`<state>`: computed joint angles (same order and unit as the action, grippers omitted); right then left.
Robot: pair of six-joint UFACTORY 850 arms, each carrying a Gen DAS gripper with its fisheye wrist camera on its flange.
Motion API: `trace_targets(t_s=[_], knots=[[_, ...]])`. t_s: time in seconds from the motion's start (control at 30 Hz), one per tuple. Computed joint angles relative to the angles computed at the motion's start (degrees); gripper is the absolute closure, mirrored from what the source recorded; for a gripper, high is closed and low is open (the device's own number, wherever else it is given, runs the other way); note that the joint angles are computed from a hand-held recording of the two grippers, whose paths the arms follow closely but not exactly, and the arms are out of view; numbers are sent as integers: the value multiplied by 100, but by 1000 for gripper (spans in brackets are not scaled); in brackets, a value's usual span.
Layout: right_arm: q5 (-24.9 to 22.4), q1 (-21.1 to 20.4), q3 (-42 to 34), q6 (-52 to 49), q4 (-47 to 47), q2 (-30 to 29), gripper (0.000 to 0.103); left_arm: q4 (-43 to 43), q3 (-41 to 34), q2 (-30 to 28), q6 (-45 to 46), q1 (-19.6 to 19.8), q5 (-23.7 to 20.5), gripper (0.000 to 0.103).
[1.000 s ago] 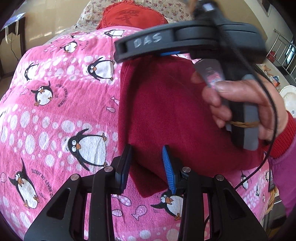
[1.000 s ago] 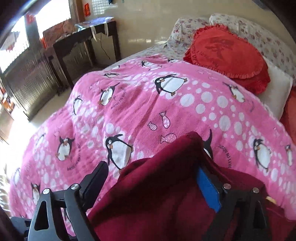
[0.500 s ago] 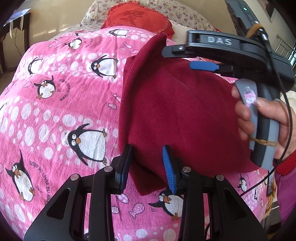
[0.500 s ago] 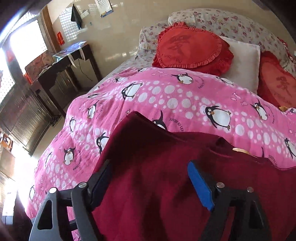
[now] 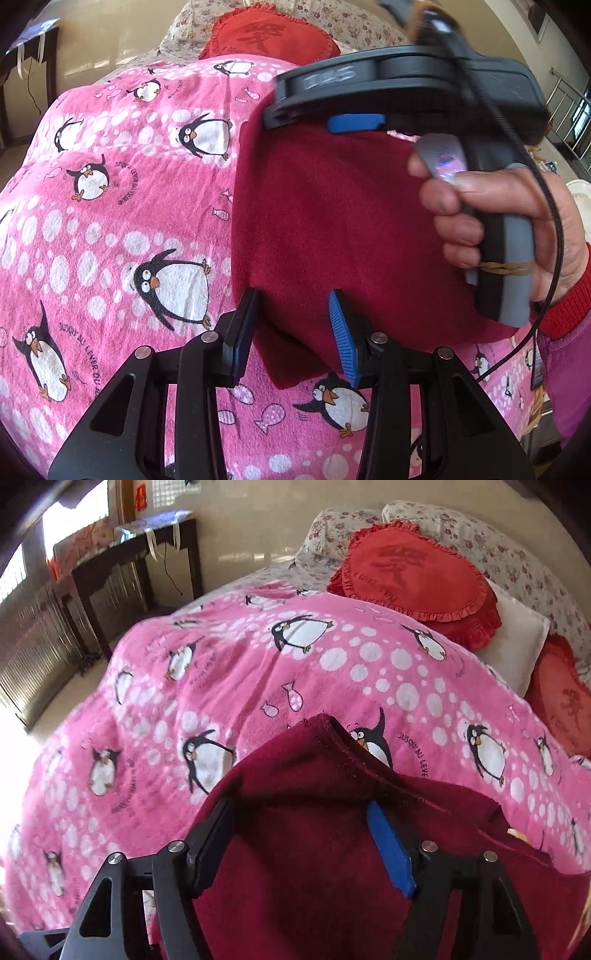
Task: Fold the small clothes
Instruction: 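Grasp the edge of the folded top with both grippers side by side, then lift the folded dark red top off the quilt with both grippers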
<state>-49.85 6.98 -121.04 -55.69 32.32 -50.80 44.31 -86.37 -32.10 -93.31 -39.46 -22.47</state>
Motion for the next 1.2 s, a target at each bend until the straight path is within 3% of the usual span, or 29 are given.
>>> trace_targets(t_s=[0.17,0.37,0.43,0.7,0.83,0.93,0.97,1.03,1.1,1.13,1.2], knots=[[-756,-258,-366,139,550,-84,33,566,238,175,-851,-38,127,64],[-719,10,-149,106,218,95,33,884,496,391,-1228,-83,44,60],[-515,152,-74,303,-191,111,33,1019,647,491,-1474,-59,126,48],[388,563,193,1299,-1804,67,31,1052,920,577,-1884,72,529,47],[1100,699,710,1352,-2252,292,28,1179,935,546,-2126,88,623,38],[1526,689,1037,1168,-2313,461,42,1154,914,522,-2092,113,625,37],[1421,624,973,967,-2064,444,49,1169,911,521,-2104,117,620,37],[972,486,671,833,-1662,333,66,1175,830,453,-2069,160,630,36],[18,280,50,716,-1036,45,88,1166,729,385,-1999,188,608,33],[-353,175,-190,737,-767,-65,90,1123,679,346,-1891,249,638,32],[-516,64,-209,603,-510,-26,90,974,562,263,-1609,311,758,28]])
